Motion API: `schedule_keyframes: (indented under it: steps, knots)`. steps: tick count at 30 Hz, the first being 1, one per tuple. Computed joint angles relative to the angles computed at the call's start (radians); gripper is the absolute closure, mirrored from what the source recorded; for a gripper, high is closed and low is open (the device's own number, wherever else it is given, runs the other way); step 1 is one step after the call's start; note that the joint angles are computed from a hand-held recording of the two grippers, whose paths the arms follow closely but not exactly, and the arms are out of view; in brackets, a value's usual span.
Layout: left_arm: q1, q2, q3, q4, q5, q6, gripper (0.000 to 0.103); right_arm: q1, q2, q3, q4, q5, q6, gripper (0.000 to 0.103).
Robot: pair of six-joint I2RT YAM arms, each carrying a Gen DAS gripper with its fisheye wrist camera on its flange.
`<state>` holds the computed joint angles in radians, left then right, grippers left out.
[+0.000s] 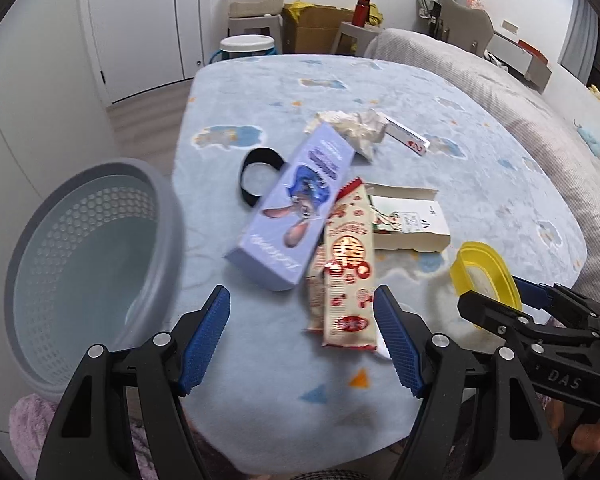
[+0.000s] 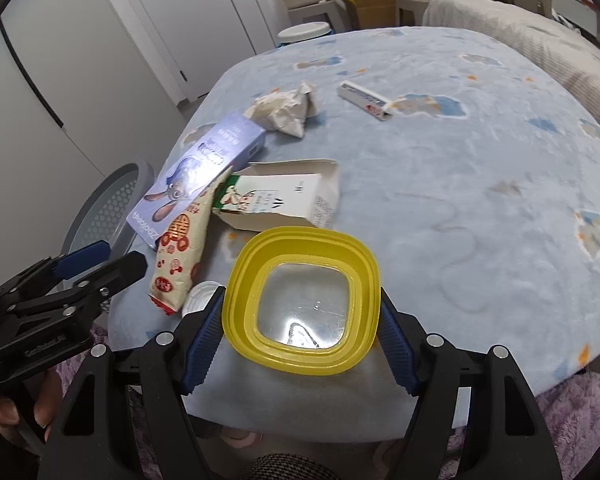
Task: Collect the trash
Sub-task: 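Grasp and lift the red-and-white snack bar with the left gripper while the right holds the lid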
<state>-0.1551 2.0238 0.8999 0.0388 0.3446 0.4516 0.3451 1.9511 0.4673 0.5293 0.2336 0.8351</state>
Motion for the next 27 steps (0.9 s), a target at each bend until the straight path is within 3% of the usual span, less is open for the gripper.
schedule_keyframes:
  steps: [9,17,21,26,27]
  knots:
    - [-0.093,0.059,0.002,0.067,-0.077,-0.055,0.033,-0.03,0.014,-0.077,0.135,-0.019,-0.018,0.034]
    - [-0.136,0.103,0.034,0.092,-0.132,-0.083,0.045,-0.057,0.047,-0.113,0.23,-0.049,-0.025,0.034]
    - [-0.154,0.128,0.064,0.078,-0.147,-0.092,0.06,-0.057,0.048,-0.124,0.247,-0.05,-0.022,0.034]
    - [-0.144,0.121,0.067,0.063,-0.121,-0.093,0.062,-0.057,0.05,-0.126,0.252,-0.048,-0.02,0.034]
    - [-0.139,0.113,0.062,0.06,-0.112,-0.089,0.066,-0.055,0.049,-0.125,0.249,-0.046,-0.019,0.034]
